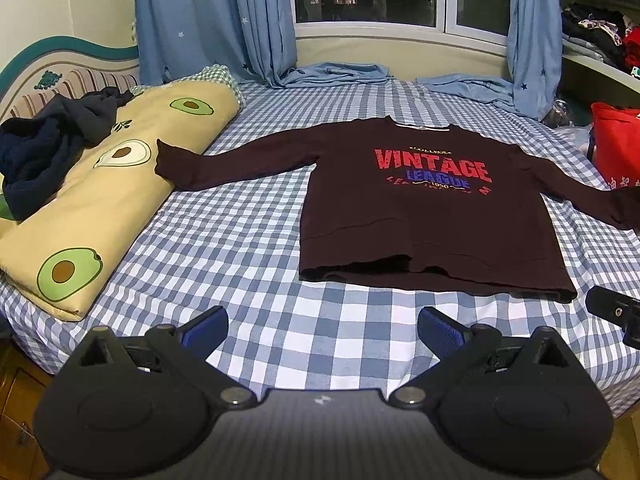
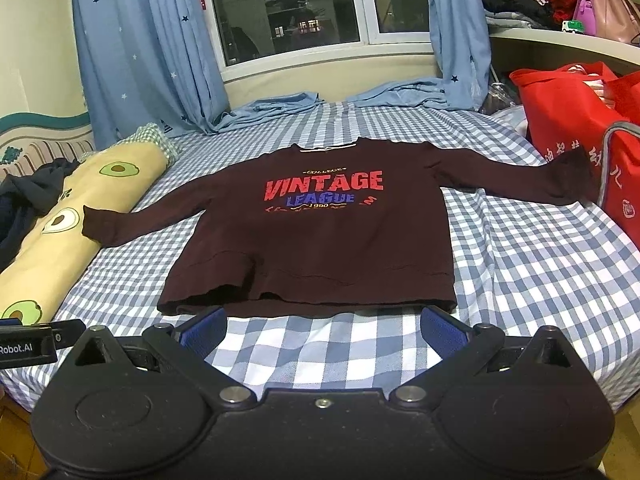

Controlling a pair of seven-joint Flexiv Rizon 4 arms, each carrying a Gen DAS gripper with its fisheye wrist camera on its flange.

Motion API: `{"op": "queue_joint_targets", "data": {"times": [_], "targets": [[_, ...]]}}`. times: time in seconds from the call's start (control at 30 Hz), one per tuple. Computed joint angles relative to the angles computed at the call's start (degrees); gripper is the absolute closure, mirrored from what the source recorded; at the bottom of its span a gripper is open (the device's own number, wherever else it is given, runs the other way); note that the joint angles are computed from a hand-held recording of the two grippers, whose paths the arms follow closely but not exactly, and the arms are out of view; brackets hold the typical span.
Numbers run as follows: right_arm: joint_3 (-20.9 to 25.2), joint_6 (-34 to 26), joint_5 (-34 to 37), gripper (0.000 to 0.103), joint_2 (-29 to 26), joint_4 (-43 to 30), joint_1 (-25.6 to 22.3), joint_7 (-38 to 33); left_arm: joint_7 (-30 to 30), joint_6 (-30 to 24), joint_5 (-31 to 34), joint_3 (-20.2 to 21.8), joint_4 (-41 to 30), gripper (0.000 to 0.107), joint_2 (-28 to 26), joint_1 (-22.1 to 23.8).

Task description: Fold small clothes

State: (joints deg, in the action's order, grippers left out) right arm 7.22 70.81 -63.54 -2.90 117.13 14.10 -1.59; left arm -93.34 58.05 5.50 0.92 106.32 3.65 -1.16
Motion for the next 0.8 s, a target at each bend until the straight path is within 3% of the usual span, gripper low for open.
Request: {"op": "queue_joint_targets", "data": {"times": [0.8], "targets": [[0.1, -1.4, 5.5, 0.000, -1.0, -0.6, 0.8, -4.6, 1.7, -1.0, -1.5, -0.1, -1.2, 0.005, -1.6, -0.6]]}}
